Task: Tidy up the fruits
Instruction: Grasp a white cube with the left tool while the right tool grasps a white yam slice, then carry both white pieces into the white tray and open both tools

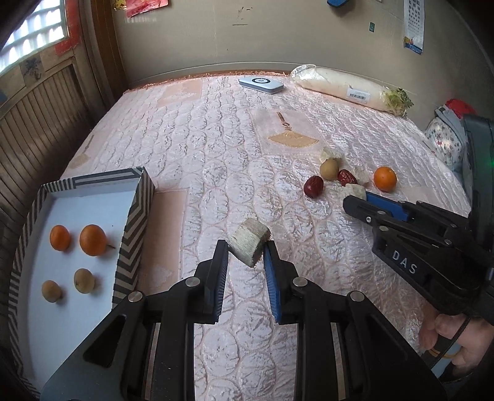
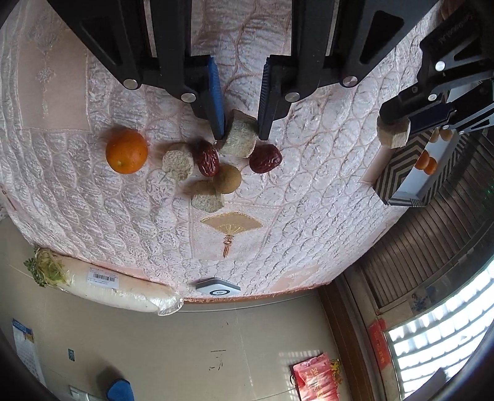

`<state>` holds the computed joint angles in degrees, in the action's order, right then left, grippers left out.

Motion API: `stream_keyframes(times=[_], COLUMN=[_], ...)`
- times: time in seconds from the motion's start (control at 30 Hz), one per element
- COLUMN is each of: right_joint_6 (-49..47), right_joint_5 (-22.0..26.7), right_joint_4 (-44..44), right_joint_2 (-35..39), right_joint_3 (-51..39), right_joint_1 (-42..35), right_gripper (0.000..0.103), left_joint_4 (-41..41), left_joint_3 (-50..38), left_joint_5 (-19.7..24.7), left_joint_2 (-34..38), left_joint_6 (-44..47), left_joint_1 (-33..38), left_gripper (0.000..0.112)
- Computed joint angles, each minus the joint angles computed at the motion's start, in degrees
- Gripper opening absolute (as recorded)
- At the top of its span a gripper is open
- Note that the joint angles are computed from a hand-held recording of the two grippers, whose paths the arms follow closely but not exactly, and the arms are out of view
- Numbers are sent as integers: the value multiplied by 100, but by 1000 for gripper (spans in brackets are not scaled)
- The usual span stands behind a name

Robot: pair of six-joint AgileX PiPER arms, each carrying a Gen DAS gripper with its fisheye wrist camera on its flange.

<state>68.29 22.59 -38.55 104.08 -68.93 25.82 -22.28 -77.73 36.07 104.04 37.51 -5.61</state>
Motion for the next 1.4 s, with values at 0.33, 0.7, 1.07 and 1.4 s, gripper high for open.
stream_keyframes(times=[0.33,0.7,1.07,1.4], right_joint_6=[1335,1949,1896,1257], right_joint_5=[403,1143,1454,1542], right_joint_4=[-1079,-1493,-1524,-1254], right_joint_2=[-629,-883,-849,-330], right_joint_3=[625,773,506,-409], right_joint_1=[683,1318,1737,2024], right_gripper=[20,20,20,20], left_joint_4=[-266,-596,-1027,-1391], left_joint_3=[527,1082,1380,1287], left_joint_5=[-126,-438,-573,-666], left_joint_2=[-326,-751,-1090,-1067], left_joint_6=[269,664,1181,1625], left_joint_1=[212,351,731,1255], left_gripper=[23,23,23,23])
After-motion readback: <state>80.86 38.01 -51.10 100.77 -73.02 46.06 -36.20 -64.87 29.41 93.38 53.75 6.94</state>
